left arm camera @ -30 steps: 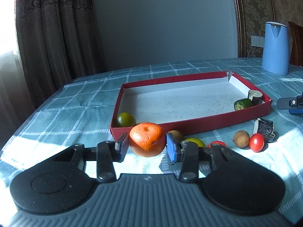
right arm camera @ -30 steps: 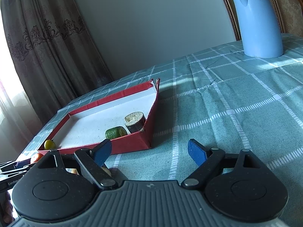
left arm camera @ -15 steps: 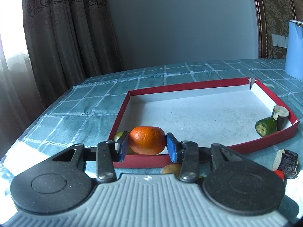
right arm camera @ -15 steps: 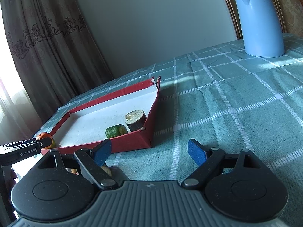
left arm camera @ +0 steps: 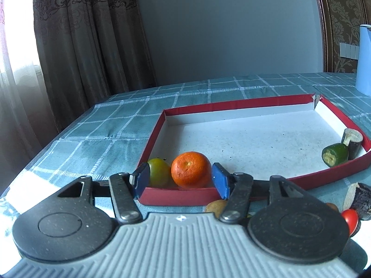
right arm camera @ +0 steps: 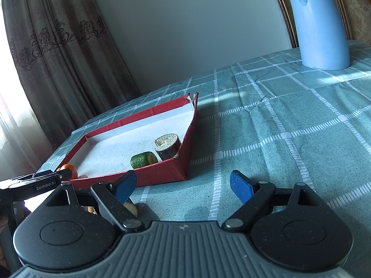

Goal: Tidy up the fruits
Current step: 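Lower the mandarin into the red box and open the left gripper, then grasp the dark cut eggplant slice with the right gripper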

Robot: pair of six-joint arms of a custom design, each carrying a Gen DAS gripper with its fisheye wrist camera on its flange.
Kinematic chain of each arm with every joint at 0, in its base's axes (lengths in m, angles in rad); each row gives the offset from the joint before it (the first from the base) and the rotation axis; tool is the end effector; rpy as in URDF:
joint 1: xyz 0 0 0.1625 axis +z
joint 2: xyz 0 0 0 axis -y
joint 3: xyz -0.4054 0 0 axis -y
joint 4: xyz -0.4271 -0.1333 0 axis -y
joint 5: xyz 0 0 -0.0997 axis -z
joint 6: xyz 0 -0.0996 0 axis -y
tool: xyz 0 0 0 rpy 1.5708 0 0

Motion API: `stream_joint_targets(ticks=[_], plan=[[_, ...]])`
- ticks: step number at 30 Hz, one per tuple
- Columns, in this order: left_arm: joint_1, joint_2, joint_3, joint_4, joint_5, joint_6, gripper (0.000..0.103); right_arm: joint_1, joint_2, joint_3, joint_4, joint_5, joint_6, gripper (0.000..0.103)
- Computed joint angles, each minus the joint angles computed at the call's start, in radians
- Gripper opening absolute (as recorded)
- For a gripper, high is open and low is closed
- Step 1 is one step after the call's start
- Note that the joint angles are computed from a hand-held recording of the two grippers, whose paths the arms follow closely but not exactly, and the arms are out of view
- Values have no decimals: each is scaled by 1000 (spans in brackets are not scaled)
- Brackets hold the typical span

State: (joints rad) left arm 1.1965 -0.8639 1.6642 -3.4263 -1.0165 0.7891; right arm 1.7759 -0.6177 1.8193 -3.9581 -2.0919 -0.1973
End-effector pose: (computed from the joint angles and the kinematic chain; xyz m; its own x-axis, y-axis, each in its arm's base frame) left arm -0.0771 -0.7042 0.2093 -0.5475 0.2444 -0.8003 0.8075 0.4052 -0.4287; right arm 0.2046 -0.5724 0.0589 -0.9098 0.1976 0.3650 -0.2599 0.4146 -0.8721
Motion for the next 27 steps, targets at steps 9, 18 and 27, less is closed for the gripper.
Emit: stream_joint_targets(ticks=[9,18,27], plan=[[0,-72,94,-87,-46,26,97,1,-2,3,1,0,1,88],[62,-122,93,-72,-64,-73,103,-12,-18,30,-4,85,-33,93],[97,-159,69,62,-100,-250,103,40,16,-34,125,29,-261,82]])
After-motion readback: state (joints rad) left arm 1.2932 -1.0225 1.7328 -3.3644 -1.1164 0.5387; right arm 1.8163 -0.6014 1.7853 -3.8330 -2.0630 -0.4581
